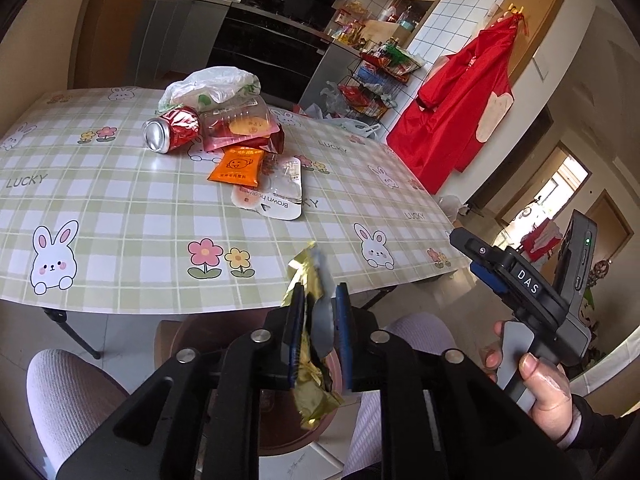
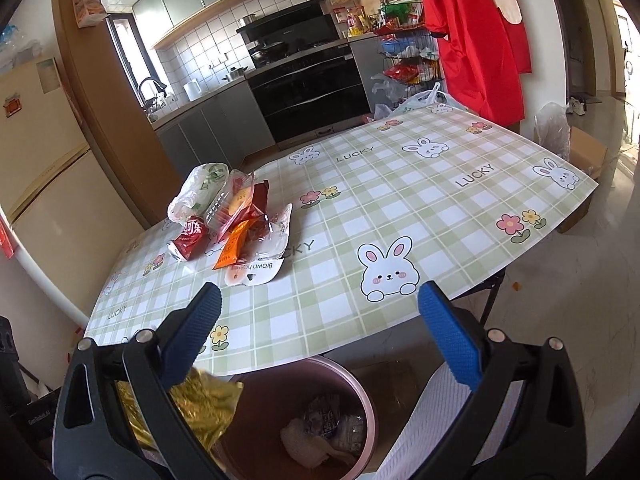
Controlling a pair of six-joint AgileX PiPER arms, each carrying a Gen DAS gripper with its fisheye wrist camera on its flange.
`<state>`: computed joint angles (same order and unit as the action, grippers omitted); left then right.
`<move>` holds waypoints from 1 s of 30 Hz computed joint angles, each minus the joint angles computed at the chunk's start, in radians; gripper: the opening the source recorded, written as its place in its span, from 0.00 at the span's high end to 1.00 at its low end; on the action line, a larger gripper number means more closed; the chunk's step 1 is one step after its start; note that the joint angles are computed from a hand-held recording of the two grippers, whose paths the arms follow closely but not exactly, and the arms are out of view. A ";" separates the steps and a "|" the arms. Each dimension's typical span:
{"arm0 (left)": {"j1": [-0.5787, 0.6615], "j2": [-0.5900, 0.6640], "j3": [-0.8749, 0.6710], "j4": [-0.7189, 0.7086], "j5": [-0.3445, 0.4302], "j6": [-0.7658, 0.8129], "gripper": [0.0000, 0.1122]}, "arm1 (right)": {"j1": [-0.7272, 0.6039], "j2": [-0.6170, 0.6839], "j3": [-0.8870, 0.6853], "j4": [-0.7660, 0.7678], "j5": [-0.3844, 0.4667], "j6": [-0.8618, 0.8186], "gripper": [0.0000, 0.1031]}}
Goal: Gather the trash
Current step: 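Lift the gold foil with the left tool while the right tool drops the spoon into the bin, then reach the left tool to the crushed red can and grasp it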
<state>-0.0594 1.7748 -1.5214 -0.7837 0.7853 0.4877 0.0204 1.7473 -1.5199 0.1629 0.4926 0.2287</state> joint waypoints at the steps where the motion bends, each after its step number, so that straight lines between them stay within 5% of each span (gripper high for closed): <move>1: 0.001 0.001 0.000 -0.006 0.002 0.005 0.72 | 0.001 0.000 0.000 0.001 0.001 0.000 0.06; 9: -0.006 0.004 -0.007 0.001 0.006 0.007 0.54 | 0.007 0.010 -0.013 0.010 0.021 -0.017 0.06; 25: 0.018 0.031 -0.030 0.021 0.014 -0.040 0.45 | -0.002 0.038 -0.042 0.059 0.065 -0.066 0.06; 30: 0.036 0.134 -0.209 0.145 0.048 -0.123 0.44 | -0.010 0.084 -0.100 0.046 0.105 -0.079 0.06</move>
<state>-0.0233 1.9090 -1.7303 -0.6385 0.8334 0.3650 0.0107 1.8315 -1.6196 0.2086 0.5979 0.1498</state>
